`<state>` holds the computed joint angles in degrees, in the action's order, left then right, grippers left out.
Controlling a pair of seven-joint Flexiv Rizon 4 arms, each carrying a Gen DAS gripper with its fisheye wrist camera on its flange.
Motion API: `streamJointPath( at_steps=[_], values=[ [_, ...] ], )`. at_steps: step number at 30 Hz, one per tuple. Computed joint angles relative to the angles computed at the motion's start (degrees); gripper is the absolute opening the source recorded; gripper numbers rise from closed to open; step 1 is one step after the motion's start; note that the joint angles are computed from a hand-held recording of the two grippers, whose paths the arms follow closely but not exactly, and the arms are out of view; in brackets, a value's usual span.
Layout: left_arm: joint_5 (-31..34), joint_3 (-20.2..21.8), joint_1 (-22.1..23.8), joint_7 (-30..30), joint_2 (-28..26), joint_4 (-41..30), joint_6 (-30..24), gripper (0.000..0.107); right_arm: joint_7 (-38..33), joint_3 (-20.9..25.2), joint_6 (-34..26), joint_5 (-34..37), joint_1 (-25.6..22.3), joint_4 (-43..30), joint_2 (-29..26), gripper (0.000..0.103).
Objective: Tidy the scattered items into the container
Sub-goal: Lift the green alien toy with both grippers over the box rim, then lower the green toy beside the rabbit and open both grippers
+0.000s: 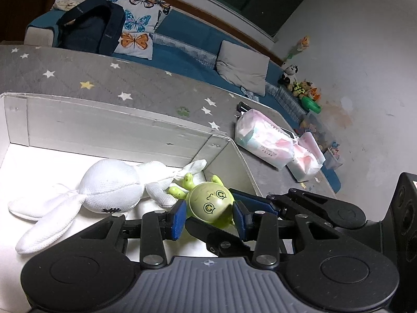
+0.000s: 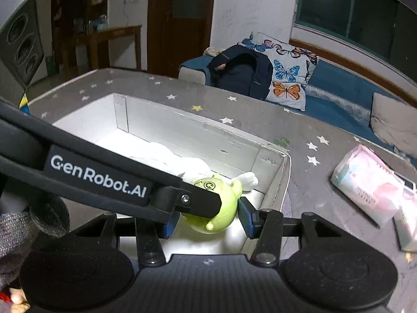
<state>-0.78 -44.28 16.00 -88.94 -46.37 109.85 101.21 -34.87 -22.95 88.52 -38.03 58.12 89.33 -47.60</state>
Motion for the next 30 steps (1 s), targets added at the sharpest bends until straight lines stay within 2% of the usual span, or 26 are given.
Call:
streamJointPath(
  at_steps=[8,13,22,30],
  values=[
    [-1.27,0.54,-0.43,-0.13,0.07,-0.41,-1.59,0.041,-5.34,7.31,-7.26,-3.62,-4.52,-3.59,-0.17,0.049],
    [-2.32,0.91,-0.87,0.20,0.21,-0.56,-2.05,0.041,-5.71,10.19,-9.34,-5.38,-6.44,-4.99,-0.52,0.049],
    [-3.70,0.97,-1.06,0.62,-0.02,-0.66,-2.57,0.041,-5.52,12.16,-10.61,-7.49,-7.93,-5.90,-0.85,0.049],
    [-3.82,1.37,-1.31,0.39,0.26,-0.42,-2.04,0.041,-3.17,11.13,-8.96,-8.59,-7.61,-4.80,-0.30,0.050]
  ],
)
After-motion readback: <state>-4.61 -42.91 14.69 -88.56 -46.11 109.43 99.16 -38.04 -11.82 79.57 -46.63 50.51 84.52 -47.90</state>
